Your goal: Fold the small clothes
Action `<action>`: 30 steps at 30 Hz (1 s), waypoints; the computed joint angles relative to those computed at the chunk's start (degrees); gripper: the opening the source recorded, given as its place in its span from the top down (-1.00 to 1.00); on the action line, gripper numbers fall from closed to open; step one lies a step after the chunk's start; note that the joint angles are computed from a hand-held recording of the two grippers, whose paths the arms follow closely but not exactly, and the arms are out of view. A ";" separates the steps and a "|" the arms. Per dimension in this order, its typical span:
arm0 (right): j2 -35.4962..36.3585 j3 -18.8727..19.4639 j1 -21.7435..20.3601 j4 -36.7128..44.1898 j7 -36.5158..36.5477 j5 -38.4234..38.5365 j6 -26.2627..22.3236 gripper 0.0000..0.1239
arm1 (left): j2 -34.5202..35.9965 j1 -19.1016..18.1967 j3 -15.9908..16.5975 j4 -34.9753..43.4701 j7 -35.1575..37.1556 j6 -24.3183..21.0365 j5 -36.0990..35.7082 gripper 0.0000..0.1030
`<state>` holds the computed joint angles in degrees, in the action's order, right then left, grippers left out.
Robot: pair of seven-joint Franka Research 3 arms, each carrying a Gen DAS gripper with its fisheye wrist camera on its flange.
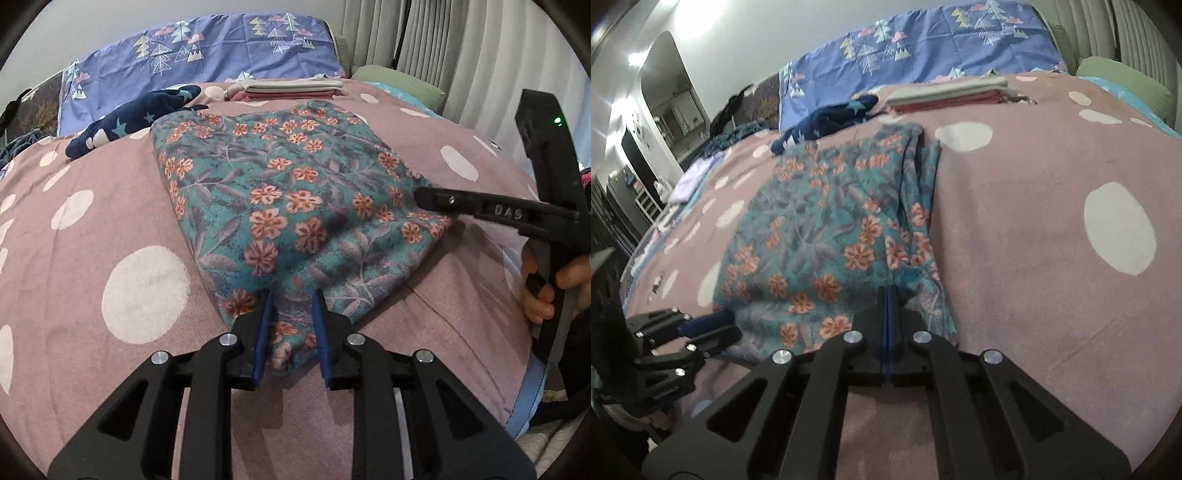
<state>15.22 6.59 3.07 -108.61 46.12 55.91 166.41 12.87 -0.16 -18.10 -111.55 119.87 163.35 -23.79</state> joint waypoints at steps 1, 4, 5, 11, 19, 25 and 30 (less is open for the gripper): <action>-0.60 1.46 -1.08 -0.11 -3.90 3.67 1.14 0.93 | -0.20 0.48 -0.52 -0.09 0.99 0.05 -1.07 0.55; -1.06 5.17 -2.74 2.01 -19.48 16.69 7.52 0.87 | -1.26 1.99 -2.33 -0.22 5.97 -0.18 -6.68 0.55; -0.59 3.83 -1.60 3.53 -20.00 15.01 6.34 0.87 | -1.71 2.24 -2.79 -0.42 7.86 0.41 -9.17 0.55; 7.24 -3.88 4.87 14.79 -1.22 -8.25 1.27 0.87 | 1.10 -0.37 -0.05 4.11 5.70 5.80 -12.96 0.51; 25.15 -10.89 6.66 37.40 23.02 -30.93 -13.77 1.00 | 9.23 1.85 0.97 12.44 -9.68 -3.04 -2.42 0.03; 24.08 -3.15 0.21 36.03 22.66 -27.41 -13.90 1.00 | 9.33 3.98 -1.51 11.85 -10.57 -2.43 -0.82 0.02; 17.29 1.50 -4.08 27.83 16.58 -21.35 -10.17 0.16 | 9.05 5.88 -3.32 11.66 -9.60 -3.14 -3.21 0.01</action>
<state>32.51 8.10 -1.01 -80.78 62.69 34.55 156.24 21.92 5.72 -21.42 -99.89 110.26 160.21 -27.01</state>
